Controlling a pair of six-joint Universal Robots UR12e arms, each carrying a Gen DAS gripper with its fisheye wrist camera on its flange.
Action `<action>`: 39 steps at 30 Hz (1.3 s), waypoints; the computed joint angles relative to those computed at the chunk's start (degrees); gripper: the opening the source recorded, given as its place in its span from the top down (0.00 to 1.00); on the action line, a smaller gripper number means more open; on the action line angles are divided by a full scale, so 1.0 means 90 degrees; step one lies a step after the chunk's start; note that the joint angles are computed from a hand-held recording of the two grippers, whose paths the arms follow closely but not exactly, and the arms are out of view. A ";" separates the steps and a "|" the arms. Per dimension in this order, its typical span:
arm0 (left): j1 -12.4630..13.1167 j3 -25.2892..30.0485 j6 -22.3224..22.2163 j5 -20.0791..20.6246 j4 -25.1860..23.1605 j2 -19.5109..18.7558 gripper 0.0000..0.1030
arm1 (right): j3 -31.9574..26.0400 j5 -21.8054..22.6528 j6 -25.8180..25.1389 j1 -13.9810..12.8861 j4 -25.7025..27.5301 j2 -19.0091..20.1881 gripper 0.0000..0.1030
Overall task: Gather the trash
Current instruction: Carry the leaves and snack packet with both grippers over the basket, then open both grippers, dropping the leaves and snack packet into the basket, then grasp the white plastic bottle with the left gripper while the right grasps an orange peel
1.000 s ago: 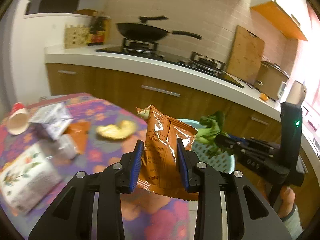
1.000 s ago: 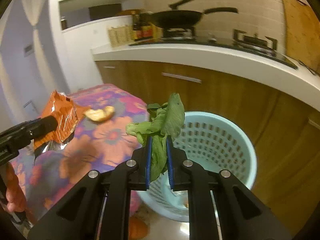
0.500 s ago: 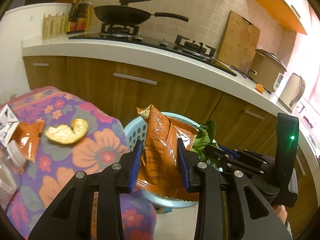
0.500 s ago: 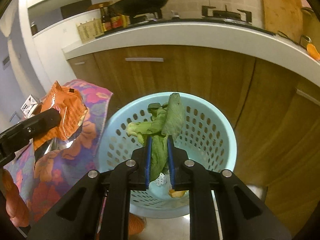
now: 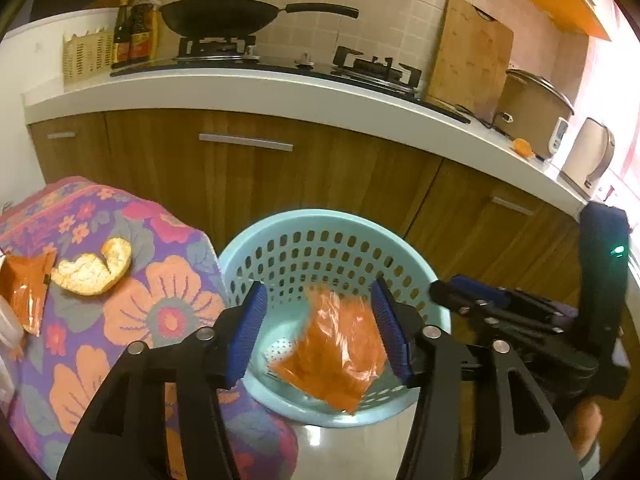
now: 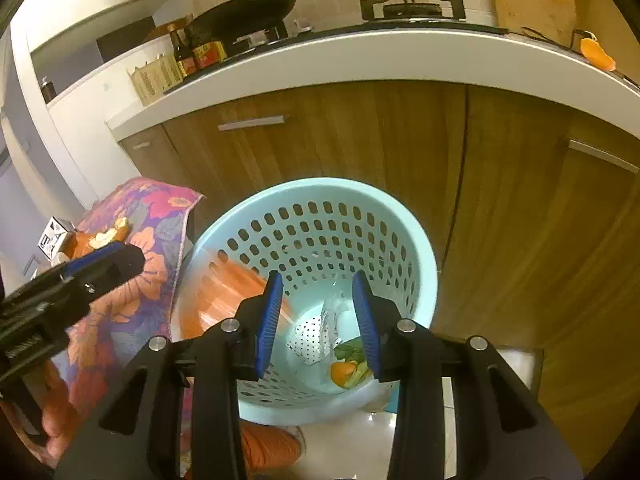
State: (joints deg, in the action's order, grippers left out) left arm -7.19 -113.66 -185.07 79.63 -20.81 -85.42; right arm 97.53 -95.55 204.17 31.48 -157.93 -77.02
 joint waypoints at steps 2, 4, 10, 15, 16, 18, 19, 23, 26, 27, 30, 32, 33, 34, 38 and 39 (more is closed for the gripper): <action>0.0040 -0.0017 -0.0041 -0.0054 -0.0050 0.0020 0.49 | 0.0009 -0.0047 -0.0017 0.0021 -0.0023 -0.0026 0.68; 0.0072 -0.0064 -0.0081 -0.0050 0.0001 0.0071 0.49 | 0.0008 -0.0053 -0.0049 0.0051 -0.0059 -0.0043 0.68; 0.0196 -0.0248 -0.0090 0.0006 0.0125 0.0331 0.49 | -0.0139 -0.0124 -0.0272 0.0196 -0.0133 -0.0010 0.68; 0.0335 -0.0447 -0.0143 0.0093 0.0278 0.0618 0.36 | -0.0286 -0.0035 -0.0608 0.0374 -0.0396 0.0057 0.68; 0.0385 -0.0504 -0.0156 0.0098 0.0321 0.0701 0.35 | -0.0335 -0.0011 -0.0695 0.0419 -0.0437 0.0085 0.66; 0.0485 -0.0594 -0.0159 0.0073 0.0363 0.0851 0.35 | -0.0447 -0.0005 -0.0845 0.0506 -0.0480 0.0153 0.57; 0.0545 -0.0648 -0.0160 0.0076 0.0384 0.0941 0.35 | -0.0515 -0.0022 -0.0934 0.0565 -0.0495 0.0198 0.56; 0.0797 -0.0843 -0.0151 0.0102 0.0435 0.1300 0.33 | -0.0766 0.0084 -0.1215 0.0741 -0.0445 0.0357 0.56; 0.0988 -0.0978 -0.0065 0.0261 0.0396 0.1578 0.33 | -0.0960 0.0170 -0.1379 0.0863 -0.0404 0.0490 0.56; 0.1066 -0.1029 -0.0068 0.0308 0.0376 0.1681 0.33 | -0.1034 0.0210 -0.1429 0.0902 -0.0389 0.0544 0.56; 0.1361 -0.1181 -0.0078 0.0388 0.0315 0.1978 0.33 | -0.1267 0.0252 -0.1578 0.1006 -0.0297 0.0708 0.56; 0.1638 -0.1307 -0.0153 0.0459 0.0267 0.2211 0.33 | -0.1397 0.0296 -0.1631 0.1047 -0.0257 0.0800 0.55; 0.1751 -0.1358 -0.0186 0.0465 0.0254 0.2303 0.33 | -0.1477 0.0343 -0.1637 0.1062 -0.0225 0.0857 0.55; 0.1897 -0.1417 -0.0196 0.0451 0.0238 0.2407 0.33 | -0.1555 0.0403 -0.1636 0.1072 -0.0178 0.0909 0.55; 0.2471 -0.1533 0.0240 0.0202 -0.0094 0.2694 0.29 | -0.1782 0.0699 -0.1738 0.1089 -0.0056 0.1068 0.55; 0.2597 -0.1537 0.0394 0.0111 -0.0209 0.2728 0.27 | -0.1858 0.0758 -0.1792 0.1097 -0.0006 0.1121 0.55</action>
